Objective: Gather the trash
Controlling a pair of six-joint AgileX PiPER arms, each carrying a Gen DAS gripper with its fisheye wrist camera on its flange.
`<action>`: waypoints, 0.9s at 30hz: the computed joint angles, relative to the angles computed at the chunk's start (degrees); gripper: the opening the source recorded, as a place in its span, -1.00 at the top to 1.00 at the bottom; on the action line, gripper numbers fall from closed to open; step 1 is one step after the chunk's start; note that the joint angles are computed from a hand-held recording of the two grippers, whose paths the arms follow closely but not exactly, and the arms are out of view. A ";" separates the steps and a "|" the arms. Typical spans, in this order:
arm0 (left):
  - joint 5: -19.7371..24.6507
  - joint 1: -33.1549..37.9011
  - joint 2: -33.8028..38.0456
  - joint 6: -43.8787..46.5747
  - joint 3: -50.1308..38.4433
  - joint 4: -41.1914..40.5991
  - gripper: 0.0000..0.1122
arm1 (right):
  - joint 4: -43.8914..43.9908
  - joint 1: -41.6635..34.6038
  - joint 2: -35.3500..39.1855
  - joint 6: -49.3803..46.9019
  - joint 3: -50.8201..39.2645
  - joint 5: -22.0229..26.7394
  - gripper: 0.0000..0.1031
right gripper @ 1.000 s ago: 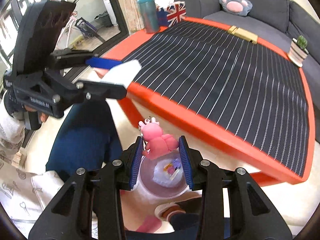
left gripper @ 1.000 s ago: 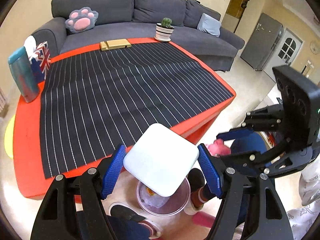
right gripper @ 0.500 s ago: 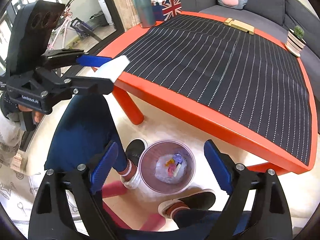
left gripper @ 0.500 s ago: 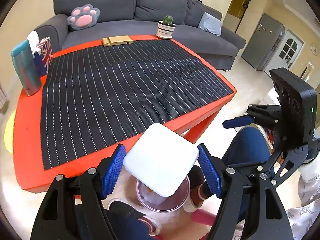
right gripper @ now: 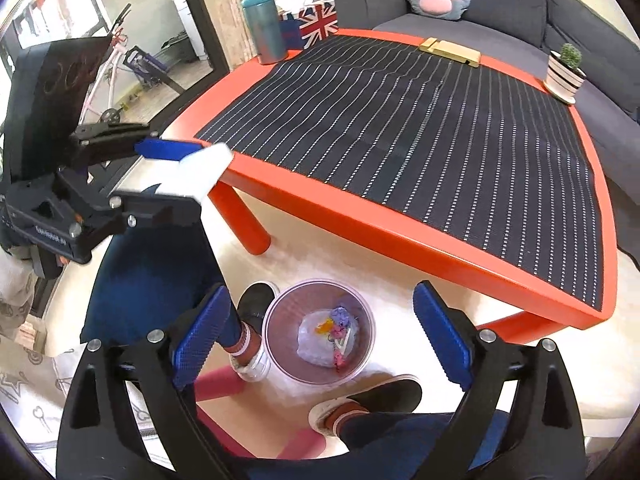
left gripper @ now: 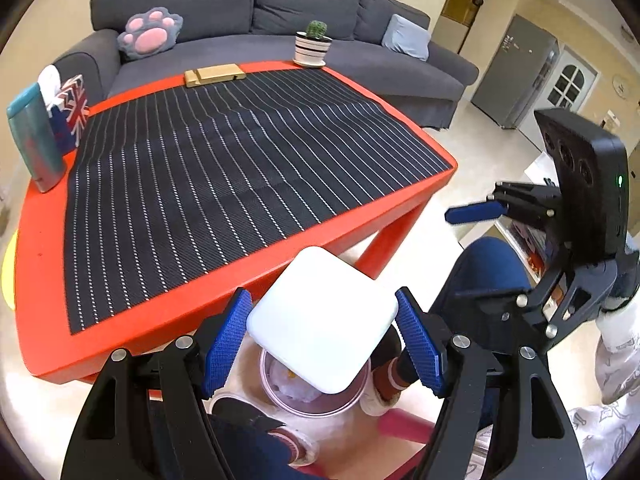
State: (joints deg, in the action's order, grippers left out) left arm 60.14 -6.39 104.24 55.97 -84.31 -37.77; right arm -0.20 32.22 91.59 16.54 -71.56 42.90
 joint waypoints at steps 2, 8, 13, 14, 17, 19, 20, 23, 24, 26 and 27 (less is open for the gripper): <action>-0.11 -0.40 -0.35 0.06 0.47 0.20 -0.26 | -1.15 0.01 -0.98 1.25 0.49 0.14 -0.77; 0.29 -1.31 -1.33 0.73 1.73 0.13 -0.26 | -2.59 -0.54 -2.86 2.75 1.53 -0.04 -0.77; 0.40 -1.38 -1.27 1.61 2.07 -0.78 -0.67 | -2.62 -1.02 -4.22 3.23 3.19 -0.86 -0.77; 0.35 -1.38 -1.14 1.59 2.03 -0.91 -0.67 | -2.62 -1.10 -4.30 3.34 3.33 -0.97 -0.77; -0.35 -1.44 -1.03 0.90 2.09 -0.49 -0.70 | -2.49 -1.22 -4.45 3.31 3.57 -1.12 -0.78; -0.61 -1.43 -1.01 0.69 2.13 -0.43 -0.70 | -2.46 -1.14 -4.46 3.38 3.61 -1.21 -0.78; -0.67 -1.38 -1.04 0.71 2.21 -0.44 -0.70 | -2.36 -1.18 -4.45 3.30 3.65 -1.28 -0.78; -0.91 -1.30 -1.04 0.38 2.12 -0.33 -0.70 | -2.03 -1.15 -4.28 3.06 3.81 -1.47 -0.78; -0.91 -1.20 -0.98 0.29 2.04 -0.38 -0.70 | -1.89 -1.09 -4.16 3.00 3.73 -1.48 -0.78; -1.42 -1.12 -1.09 -0.18 2.10 -0.19 -0.70 | -1.66 -1.03 -3.88 2.81 3.49 -1.49 -0.78; -1.56 -1.06 -0.97 -0.38 1.89 -0.13 -0.70 | -1.77 -0.96 -3.77 2.98 3.29 -1.42 -0.79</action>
